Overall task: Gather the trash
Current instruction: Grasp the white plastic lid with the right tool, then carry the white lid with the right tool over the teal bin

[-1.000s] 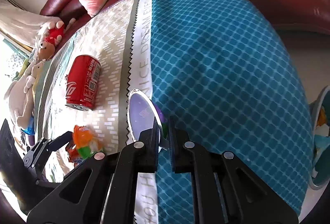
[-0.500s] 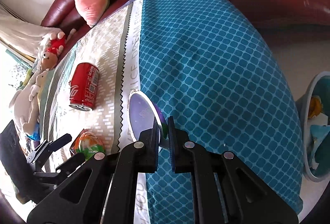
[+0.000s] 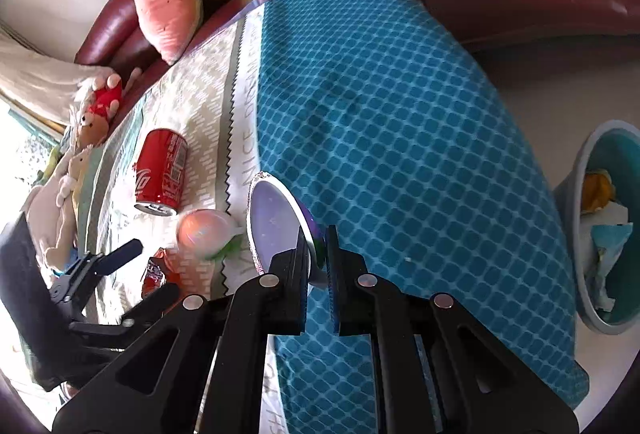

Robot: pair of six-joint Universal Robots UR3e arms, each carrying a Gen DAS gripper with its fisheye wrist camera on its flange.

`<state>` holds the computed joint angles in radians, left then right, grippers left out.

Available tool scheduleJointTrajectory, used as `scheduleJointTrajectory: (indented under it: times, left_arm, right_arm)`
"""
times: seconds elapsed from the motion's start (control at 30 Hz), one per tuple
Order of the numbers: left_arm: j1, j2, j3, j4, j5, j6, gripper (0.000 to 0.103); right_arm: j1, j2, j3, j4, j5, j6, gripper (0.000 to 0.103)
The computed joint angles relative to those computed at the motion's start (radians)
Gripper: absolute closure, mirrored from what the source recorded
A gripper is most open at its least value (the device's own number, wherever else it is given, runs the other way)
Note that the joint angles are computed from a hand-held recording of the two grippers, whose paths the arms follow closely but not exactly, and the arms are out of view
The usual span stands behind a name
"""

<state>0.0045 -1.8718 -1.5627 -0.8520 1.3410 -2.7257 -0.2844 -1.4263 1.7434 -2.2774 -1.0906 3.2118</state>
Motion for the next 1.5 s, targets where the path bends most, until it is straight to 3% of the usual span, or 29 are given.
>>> scheduleJointTrajectory:
  times: [0.4,0.43,0.47,0.63,0.93,1.23,1.5]
  left_arm:
    - [-0.063,-0.187,0.207,-0.065,0.027,-0.047,0.018]
    - [-0.067,-0.191,0.206,-0.052,0.025,-0.047,0.021]
    - [-0.071,-0.193,0.200,-0.032,0.022,-0.046,0.030]
    - [-0.077,-0.184,0.178,0.011,0.023,-0.083,0.031]
    - [-0.135,-0.148,0.244,-0.055,-0.012,-0.162,0.030]
    - [-0.332,-0.267,0.488,-0.124,-0.019,-0.250,0.030]
    - [-0.556,-0.578,0.997,-0.319,0.040,-0.333,0.030]
  right_arm:
    - [-0.079,-0.004,0.031,0.013,0.032,-0.031,0.095]
    - [-0.083,0.000,0.029,0.014,0.034,-0.032,0.095]
    - [-0.084,0.004,0.028,0.014,0.036,-0.032,0.095]
    - [-0.093,0.025,0.015,0.015,0.044,-0.035,0.095]
    - [-0.150,-0.011,0.056,0.008,0.095,-0.054,0.095]
    - [-0.476,-0.262,0.198,0.112,0.175,-0.180,0.095]
    - [-0.841,-0.404,0.286,0.289,0.210,-0.383,0.095]
